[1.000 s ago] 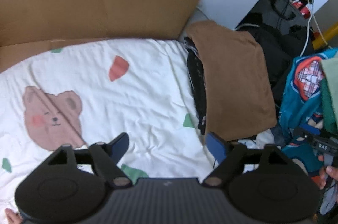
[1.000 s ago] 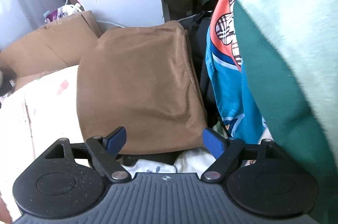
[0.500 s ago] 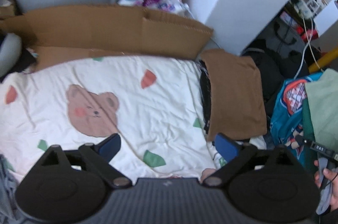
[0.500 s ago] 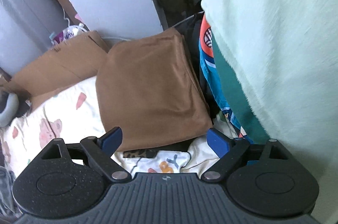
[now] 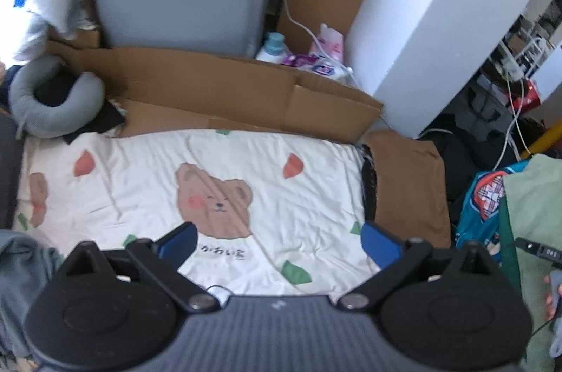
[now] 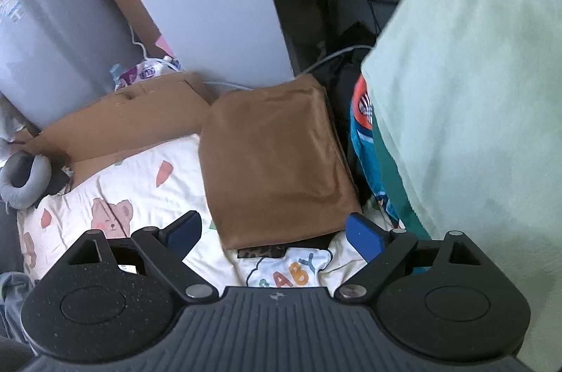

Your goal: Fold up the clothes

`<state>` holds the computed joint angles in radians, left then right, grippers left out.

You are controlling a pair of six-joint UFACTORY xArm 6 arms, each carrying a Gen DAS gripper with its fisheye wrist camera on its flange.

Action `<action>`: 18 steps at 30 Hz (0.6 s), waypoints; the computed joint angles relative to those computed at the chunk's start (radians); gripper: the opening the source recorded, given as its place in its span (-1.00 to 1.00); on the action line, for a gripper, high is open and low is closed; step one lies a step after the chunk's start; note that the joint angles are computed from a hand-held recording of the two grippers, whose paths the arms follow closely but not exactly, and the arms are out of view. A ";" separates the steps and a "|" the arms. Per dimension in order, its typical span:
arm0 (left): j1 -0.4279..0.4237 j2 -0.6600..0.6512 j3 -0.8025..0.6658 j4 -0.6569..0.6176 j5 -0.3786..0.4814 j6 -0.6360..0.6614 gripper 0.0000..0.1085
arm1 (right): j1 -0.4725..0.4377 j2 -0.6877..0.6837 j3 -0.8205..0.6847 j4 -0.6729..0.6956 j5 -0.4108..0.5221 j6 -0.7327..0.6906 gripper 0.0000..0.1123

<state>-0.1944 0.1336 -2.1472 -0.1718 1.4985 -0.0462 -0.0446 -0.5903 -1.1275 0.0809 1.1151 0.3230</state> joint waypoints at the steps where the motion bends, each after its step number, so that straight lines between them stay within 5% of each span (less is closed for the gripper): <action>1: 0.012 -0.015 0.011 -0.004 0.003 0.013 0.86 | 0.014 0.014 -0.037 -0.011 0.022 0.006 0.66; 18: 0.143 -0.307 0.316 0.036 -0.041 0.033 0.89 | 0.249 0.516 -0.936 -0.028 0.472 0.021 0.73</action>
